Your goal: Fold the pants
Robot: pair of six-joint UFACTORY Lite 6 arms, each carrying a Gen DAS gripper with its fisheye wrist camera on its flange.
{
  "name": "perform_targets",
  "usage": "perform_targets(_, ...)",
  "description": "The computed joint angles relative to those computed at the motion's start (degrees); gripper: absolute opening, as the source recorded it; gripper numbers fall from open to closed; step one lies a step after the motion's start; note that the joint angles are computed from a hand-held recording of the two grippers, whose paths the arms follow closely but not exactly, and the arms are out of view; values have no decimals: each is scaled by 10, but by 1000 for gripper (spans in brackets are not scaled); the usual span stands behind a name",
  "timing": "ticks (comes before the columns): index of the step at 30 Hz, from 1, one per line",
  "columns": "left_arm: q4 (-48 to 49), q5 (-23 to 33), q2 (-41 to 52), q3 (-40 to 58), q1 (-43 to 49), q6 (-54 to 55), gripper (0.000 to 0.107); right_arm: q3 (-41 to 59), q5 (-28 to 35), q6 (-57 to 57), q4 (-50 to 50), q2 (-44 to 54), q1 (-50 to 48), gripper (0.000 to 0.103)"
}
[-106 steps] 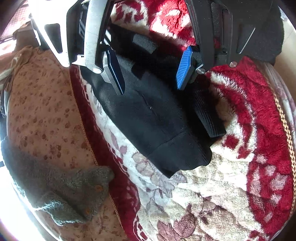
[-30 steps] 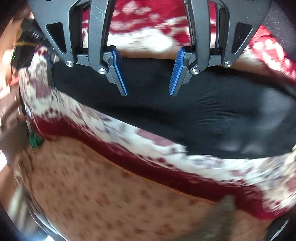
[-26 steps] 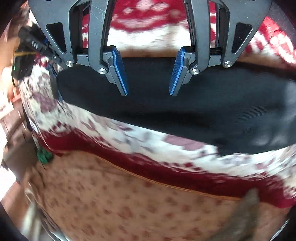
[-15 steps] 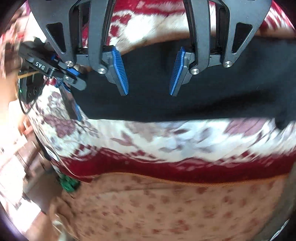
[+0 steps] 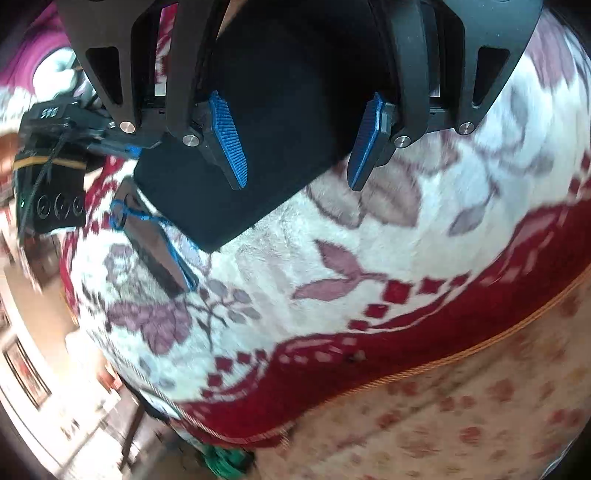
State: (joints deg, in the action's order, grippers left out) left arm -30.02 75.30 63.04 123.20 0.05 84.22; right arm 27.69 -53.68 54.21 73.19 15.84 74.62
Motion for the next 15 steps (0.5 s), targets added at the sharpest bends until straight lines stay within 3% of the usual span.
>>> perform_targets(2, 22, 28, 35, 51, -19, 3, 57, -5, -9, 17, -8, 4, 4, 51)
perform_targets(8, 54, 56, 45, 59, -51, 54, 58, -24, -44, 85, -34, 17, 14, 51)
perform_targets(12, 71, 111, 84, 124, -66, 52, 59, -26, -59, 109, -42, 25, 16, 51)
perform_targets(15, 87, 105, 66, 96, -75, 86, 61, -38, -85, 157, -53, 36, 23, 51)
